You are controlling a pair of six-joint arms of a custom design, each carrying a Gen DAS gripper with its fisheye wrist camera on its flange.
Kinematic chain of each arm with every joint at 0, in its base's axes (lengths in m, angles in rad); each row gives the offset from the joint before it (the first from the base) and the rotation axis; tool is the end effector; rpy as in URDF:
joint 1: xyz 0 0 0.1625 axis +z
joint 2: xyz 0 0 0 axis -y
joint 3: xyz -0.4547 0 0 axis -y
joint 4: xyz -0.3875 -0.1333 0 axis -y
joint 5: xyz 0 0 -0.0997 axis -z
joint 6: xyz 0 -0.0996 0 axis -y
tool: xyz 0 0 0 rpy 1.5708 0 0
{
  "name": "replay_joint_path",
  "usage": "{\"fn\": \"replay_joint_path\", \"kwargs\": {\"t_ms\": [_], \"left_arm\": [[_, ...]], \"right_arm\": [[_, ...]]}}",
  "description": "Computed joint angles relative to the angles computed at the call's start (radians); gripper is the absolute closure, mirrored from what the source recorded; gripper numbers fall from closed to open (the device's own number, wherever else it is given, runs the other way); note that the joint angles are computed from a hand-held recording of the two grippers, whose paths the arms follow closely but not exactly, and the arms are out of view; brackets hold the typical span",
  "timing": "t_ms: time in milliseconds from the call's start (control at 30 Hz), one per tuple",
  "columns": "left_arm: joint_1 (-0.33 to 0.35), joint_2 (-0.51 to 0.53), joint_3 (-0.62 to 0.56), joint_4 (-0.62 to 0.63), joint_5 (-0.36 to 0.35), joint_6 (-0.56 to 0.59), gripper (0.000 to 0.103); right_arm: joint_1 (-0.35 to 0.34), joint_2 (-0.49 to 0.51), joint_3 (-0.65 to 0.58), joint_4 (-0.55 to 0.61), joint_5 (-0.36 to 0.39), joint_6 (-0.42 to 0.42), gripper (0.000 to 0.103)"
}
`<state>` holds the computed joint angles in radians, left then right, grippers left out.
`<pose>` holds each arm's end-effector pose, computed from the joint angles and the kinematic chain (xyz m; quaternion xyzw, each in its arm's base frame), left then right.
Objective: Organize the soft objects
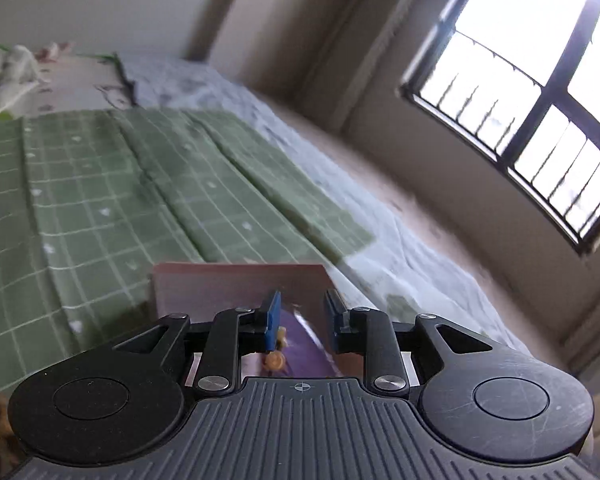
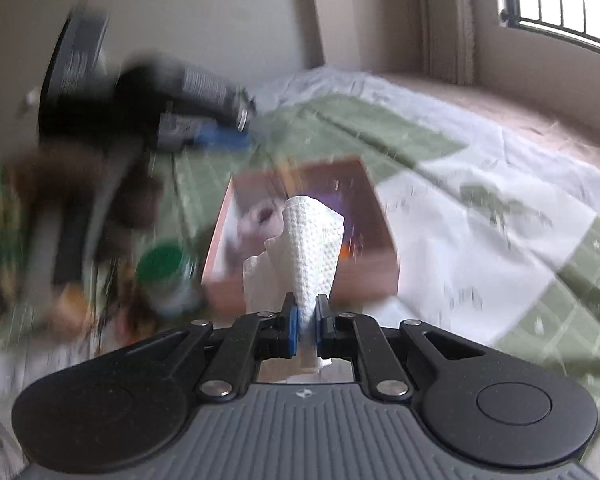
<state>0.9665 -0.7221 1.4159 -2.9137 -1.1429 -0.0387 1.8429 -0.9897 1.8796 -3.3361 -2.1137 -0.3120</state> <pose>-0.2957 -0.7356 0.2033 0.1934 0.9083 -0.3592 0.0925 0.2462 -0.5780 0.2634 0.1424 -0.8683 0.4034 0.2509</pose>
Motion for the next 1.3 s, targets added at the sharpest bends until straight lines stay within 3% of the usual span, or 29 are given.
{"fn": "replay_joint_path", "kwargs": {"t_ms": [100,200,267,300,400,500,533,600,667,767,900,1033,1100,1133,1233,1300], "left_arm": [[0.009,-0.058,0.077,-0.023,0.022,0.023,0.077],[0.006,-0.133,0.173,-0.029,0.058,0.092,0.077],[0.005,-0.2,0.26,-0.036,0.071,0.124,0.077],[0.004,-0.229,0.301,-0.036,0.072,0.127,0.077],[0.009,-0.324,0.438,-0.021,0.081,0.112,0.077],[0.011,-0.407,0.546,0.035,0.13,0.051,0.077],[0.014,-0.425,0.566,0.054,0.15,0.013,0.077],[0.025,-0.464,0.599,0.071,0.169,-0.081,0.077],[0.041,-0.477,0.614,0.027,0.169,-0.114,0.077],[0.056,-0.471,0.633,-0.081,0.187,-0.095,0.077],[0.082,-0.477,0.625,-0.074,0.149,-0.111,0.077],[0.087,-0.478,0.622,-0.075,0.159,-0.127,0.077],[0.089,-0.476,0.621,-0.087,0.165,-0.149,0.077],[0.09,-0.477,0.624,-0.101,0.171,-0.155,0.077],[0.086,-0.479,0.632,-0.155,0.21,-0.164,0.077],[0.091,-0.487,0.635,-0.171,0.206,-0.182,0.078]], "right_arm": [[-0.02,0.089,-0.185,0.063,0.031,0.036,0.095],[-0.047,0.177,-0.378,0.234,0.065,0.073,0.093],[-0.068,0.21,-0.456,0.344,0.086,0.103,0.077],[-0.07,0.227,-0.481,0.373,0.063,0.12,0.074],[-0.061,0.233,-0.448,0.321,0.03,0.082,0.072],[-0.03,0.219,-0.346,0.178,0.012,-0.055,0.064],[-0.017,0.216,-0.314,0.145,0.011,-0.104,0.057],[0.01,0.208,-0.257,0.121,0.029,-0.168,0.051],[0.034,0.2,-0.206,0.142,0.062,-0.176,0.049],[0.063,0.215,-0.167,0.214,0.102,-0.126,0.049],[0.09,0.285,-0.169,0.238,0.081,-0.104,0.048],[0.101,0.35,-0.197,0.238,0.05,-0.073,0.048],[0.102,0.365,-0.197,0.201,0.078,-0.104,0.049],[0.106,0.374,-0.198,0.182,0.081,-0.131,0.051],[0.119,0.41,-0.216,0.15,0.058,-0.206,0.073],[0.118,0.428,-0.232,0.153,0.064,-0.226,0.078]]}}
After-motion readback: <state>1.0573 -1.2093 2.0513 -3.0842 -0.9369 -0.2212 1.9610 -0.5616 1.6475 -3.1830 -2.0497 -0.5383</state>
